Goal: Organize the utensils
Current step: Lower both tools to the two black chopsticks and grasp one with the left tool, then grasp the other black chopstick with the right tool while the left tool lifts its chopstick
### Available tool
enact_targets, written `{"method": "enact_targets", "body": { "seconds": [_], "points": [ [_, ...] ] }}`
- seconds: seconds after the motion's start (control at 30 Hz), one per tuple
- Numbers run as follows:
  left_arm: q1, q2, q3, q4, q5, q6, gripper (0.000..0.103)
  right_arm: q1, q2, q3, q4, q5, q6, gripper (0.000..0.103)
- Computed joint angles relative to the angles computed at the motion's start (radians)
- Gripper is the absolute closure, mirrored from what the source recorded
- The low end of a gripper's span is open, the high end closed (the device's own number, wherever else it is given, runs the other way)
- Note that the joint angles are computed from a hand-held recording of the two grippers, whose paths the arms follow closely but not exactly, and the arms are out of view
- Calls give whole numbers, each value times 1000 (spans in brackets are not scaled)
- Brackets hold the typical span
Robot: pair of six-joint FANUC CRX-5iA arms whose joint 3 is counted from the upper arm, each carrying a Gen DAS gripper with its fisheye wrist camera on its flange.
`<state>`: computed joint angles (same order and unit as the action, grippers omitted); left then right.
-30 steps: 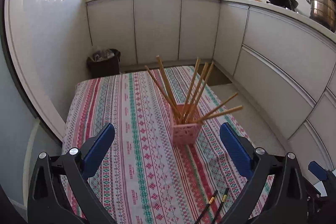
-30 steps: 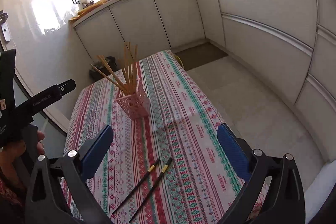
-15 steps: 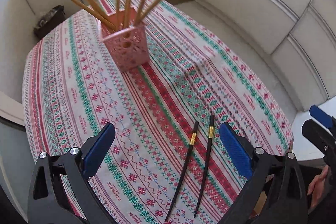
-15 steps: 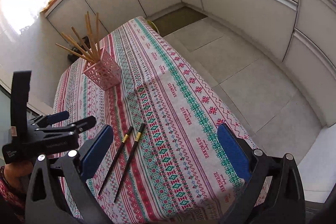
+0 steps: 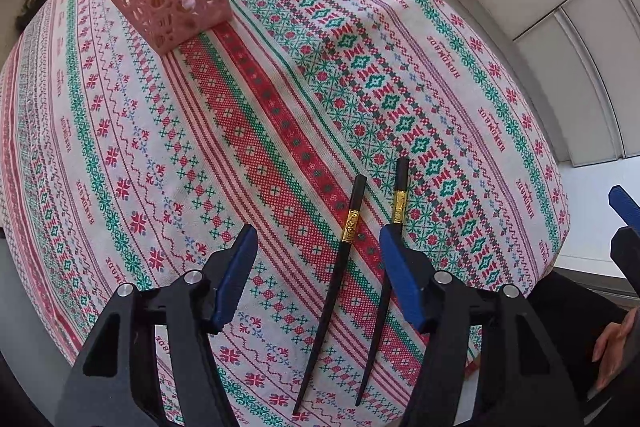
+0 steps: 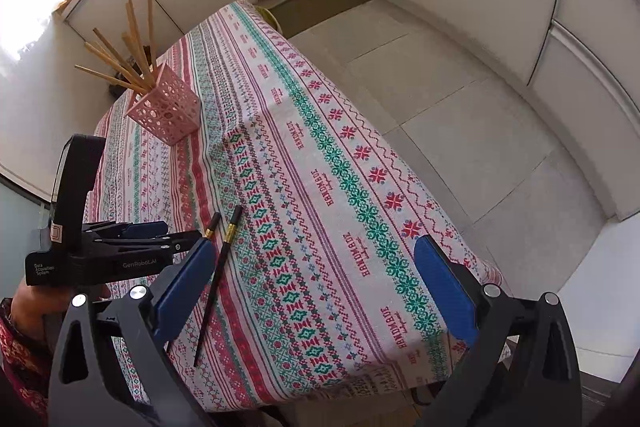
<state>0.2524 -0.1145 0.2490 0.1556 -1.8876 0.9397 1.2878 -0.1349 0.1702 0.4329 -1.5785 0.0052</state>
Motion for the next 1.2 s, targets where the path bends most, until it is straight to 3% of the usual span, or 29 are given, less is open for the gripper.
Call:
{"method": "enact_targets", "body": {
  "seconds": [0.1, 0.23, 0.4, 0.83, 0.9, 0.93, 0.97, 1.0, 1.2],
  "points": [
    [-20, 2, 0, -19, 5, 1, 43, -7, -15, -14, -21, 11, -14, 7],
    [-45, 8, -2, -35, 9, -1, 53, -13, -26, -21, -37, 24, -21, 7],
    [-86, 22, -11, -47, 21, 19, 75, -12, -27, -23, -33, 20, -24, 7],
    [-157, 21, -26, -80, 75, 37, 77, -20, -25, -18, -47, 6, -32, 7],
    [-165, 7, -37, -79, 82, 40, 81, -22, -20, -14, -51, 4, -30, 7],
    [-165, 3, -44, -71, 89, 44, 85, -23, -16, -11, -54, 1, -26, 7],
    [-167, -2, -49, -70, 98, 50, 96, -24, -11, -6, -57, -1, -23, 7],
    [-170, -8, -55, -71, 109, 55, 97, -26, -7, -1, -59, -3, -20, 7],
    [-72, -64, -102, -25, 118, 36, 97, -47, 50, 48, -81, 5, 7, 7]
  ]
}}
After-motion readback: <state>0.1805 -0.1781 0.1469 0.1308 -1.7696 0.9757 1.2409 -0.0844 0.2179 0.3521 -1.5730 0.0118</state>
